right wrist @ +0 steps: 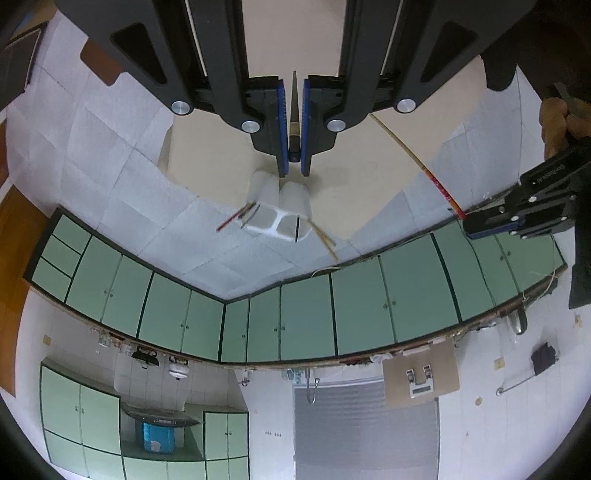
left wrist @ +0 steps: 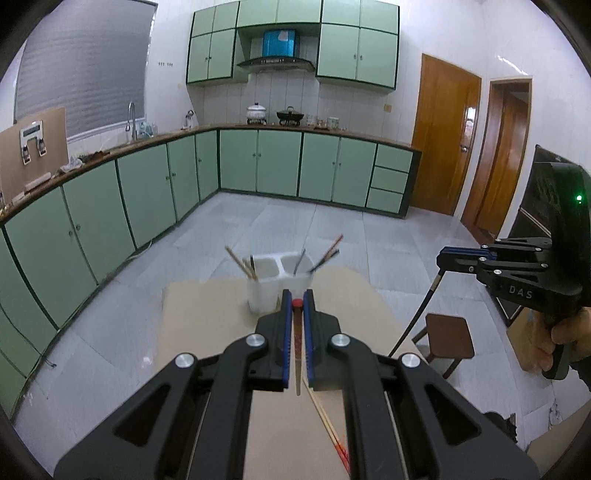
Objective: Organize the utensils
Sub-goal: 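Carry the black chopstick with the right tool while the left tool carries the red-patterned chopstick to the holder, then lower both chopsticks into the white holder and open both tools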
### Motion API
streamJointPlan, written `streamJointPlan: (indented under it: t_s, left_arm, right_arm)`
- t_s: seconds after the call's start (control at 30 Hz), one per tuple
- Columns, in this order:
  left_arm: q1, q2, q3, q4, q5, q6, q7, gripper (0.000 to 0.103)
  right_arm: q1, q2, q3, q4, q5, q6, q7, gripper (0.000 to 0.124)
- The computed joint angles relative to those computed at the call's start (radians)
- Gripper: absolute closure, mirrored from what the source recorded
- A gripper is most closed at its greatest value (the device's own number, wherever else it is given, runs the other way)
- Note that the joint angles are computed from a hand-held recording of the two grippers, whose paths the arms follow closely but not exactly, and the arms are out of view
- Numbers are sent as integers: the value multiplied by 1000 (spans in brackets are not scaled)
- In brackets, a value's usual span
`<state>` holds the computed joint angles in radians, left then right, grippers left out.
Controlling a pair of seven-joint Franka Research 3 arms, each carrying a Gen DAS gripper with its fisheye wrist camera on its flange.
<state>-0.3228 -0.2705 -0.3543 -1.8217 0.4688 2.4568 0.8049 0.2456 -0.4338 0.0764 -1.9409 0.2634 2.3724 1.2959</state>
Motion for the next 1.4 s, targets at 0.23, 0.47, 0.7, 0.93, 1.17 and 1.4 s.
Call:
streamJointPlan:
  t_s: [0.23,0.47,0.7,0.93,1.17,1.4]
  left_arm:
    - [10,110,6,151,48,-2,26,98]
    - [-9,263,39,347,96,-2,30,98]
    - [-65,421,97,560,205,-32,-20,98]
    - [-128,575,181,720,296,-18,-66,98]
    - [-145,713,247,815,261,23,-61,98]
    - [-129,768,270,783,192,56,-61,98]
  right_arm:
    - [-10,111,-1,171,-21,-16,21,117]
    - [-8,253,3,365,-52,-19,63,117]
    - [5,396,-1,527,-81,22,120,117]
    - [22,563,-18,660,-115,102,212,117]
    - [40,708,-44,760,-153,180,264,117]
    - [36,808,-55,790,-140,187,289,117]
